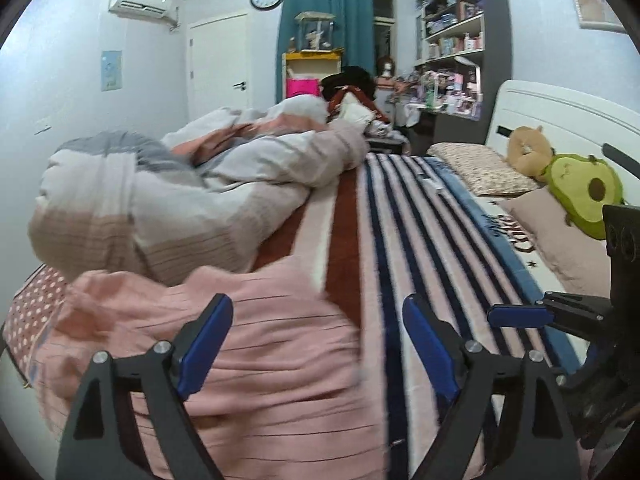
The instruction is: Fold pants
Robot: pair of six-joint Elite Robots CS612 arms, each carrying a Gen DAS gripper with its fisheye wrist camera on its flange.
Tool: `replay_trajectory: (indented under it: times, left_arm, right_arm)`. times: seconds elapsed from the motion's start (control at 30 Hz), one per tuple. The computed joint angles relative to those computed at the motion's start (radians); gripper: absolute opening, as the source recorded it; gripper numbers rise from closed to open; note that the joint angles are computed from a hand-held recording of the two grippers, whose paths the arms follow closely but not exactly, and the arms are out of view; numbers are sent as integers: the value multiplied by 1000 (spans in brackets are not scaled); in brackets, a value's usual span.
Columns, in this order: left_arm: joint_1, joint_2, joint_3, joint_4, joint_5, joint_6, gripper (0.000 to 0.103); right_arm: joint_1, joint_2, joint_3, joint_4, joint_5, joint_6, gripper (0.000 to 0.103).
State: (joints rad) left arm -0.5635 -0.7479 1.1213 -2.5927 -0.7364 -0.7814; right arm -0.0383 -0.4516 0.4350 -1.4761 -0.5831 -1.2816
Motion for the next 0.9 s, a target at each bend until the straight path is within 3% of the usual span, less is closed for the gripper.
replay_trajectory:
  times: [0.2,0.53,0.73,0.9]
  left_arm:
    - [-23,90,-134,-55,11,94,95]
    - [-56,266,-387,-185,8,216,102]
    - [-74,361,-513,-217,62,275,102]
    - [-74,387,-540,-203,55,251,102]
  right_arm:
    - [-43,-37,122,-273,1,118,84]
    - [-117,-44,248,-795,-16,442,101]
    - [-154,-43,335,-1181,-30,636,101]
    - [-173,-32,357,-1332,-39,749,102]
